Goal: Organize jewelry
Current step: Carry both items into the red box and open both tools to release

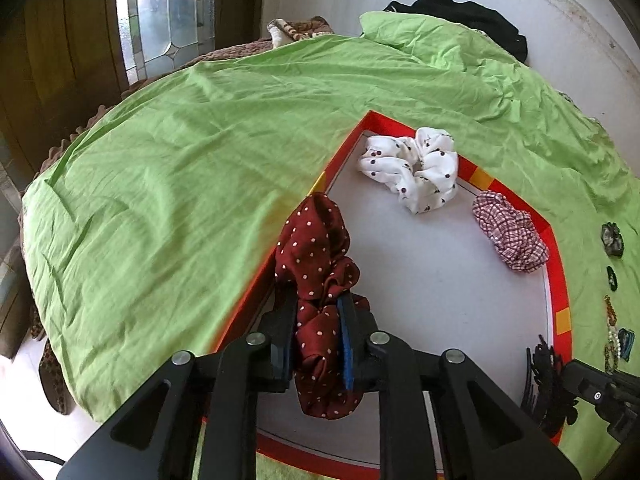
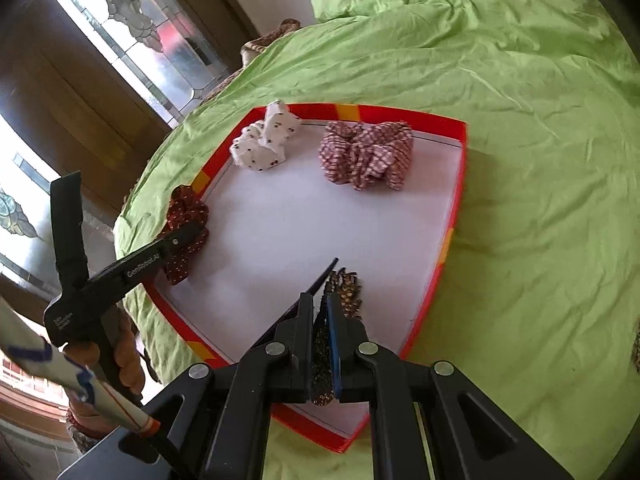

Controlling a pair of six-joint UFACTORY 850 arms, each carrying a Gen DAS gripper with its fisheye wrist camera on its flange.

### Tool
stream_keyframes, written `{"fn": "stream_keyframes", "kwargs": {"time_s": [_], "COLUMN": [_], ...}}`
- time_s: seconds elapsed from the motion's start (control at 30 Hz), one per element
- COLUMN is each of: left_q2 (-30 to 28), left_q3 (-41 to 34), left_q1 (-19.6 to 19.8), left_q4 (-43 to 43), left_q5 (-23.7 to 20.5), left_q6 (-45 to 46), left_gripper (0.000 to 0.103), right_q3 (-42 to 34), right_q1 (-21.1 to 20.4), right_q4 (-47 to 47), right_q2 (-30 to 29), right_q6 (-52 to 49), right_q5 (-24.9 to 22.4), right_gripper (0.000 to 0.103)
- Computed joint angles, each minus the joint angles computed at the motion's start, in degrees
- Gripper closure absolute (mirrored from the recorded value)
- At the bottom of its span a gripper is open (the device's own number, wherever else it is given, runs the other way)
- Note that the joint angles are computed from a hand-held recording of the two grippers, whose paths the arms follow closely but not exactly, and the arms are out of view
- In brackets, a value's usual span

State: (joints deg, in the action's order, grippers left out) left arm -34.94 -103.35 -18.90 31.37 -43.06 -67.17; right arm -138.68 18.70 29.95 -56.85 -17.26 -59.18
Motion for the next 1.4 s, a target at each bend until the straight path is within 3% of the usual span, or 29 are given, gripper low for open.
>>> {"fn": "stream_keyframes", "kwargs": {"time_s": [0.1,0.3,0.37,0.43,0.47,0.67,0.9,0.97,1.1,1.2,1.4], "left_q2": [0.1,1.03,1.22,1.54,1.74,4.0,4.59,5.02,4.54,2.53,2.54], "left_q3": [0.29,1.59,1.73,2.07,2.3,5.31,6.12,6.72,6.34,3.78,3.65], "left_q1": [-0.09,-0.91,-1.22,-1.38,-1.39,-1.09,-2.3,-3.07,-5.34,-6.37,-6.57], "left_q4": [0.74,5.06,6.57,7.47,7.69,10.11,16.89,21.28,30.8,31.02,29.72], "left_q5": [0.18,1.92,2.02,2.72,3.14,7.39,6.71,6.59,2.02,-2.29,-3.04], "left_q6": [-0.72,-3.71,-4.52,-4.9,-5.13,-9.03,-13.8,-16.5,-19.99,-15.92,-15.44], "left_gripper": [0.084,0.058,0.05,0.045,0.043,0.036,0.032,0.02,0.014,0.014,0.014], "right_q3": [1.67,7.41,9.03,11.46,12.74,15.78,20.02,21.51,24.37,26.58,30.86], "right_q1": [-0.07,0.26,0.56,0.8,0.9,1.3,1.43,1.41,1.44,1.29,0.35], "right_q4": [-0.72,-1.52,-2.34,-2.69,-2.63,-3.34,-4.23,-4.51,-5.28,-5.84,-6.48], "right_q2": [0.81,4.21,5.26,6.84,7.72,10.02,12.77,13.76,15.69,17.25,20.37], "right_q6": [0.4,-0.62,-0.73,-1.13,-1.6,-2.39,-1.48,-1.4,-1.16,-0.87,0.67], "right_q5": [1.19,5.3,6.99,9.57,10.86,13.34,15.55,16.4,17.91,19.15,21.52], "right_gripper": [0.095,0.092,0.079,0.053,0.051,0.048,0.041,0.04,0.038,0.038,0.033]}}
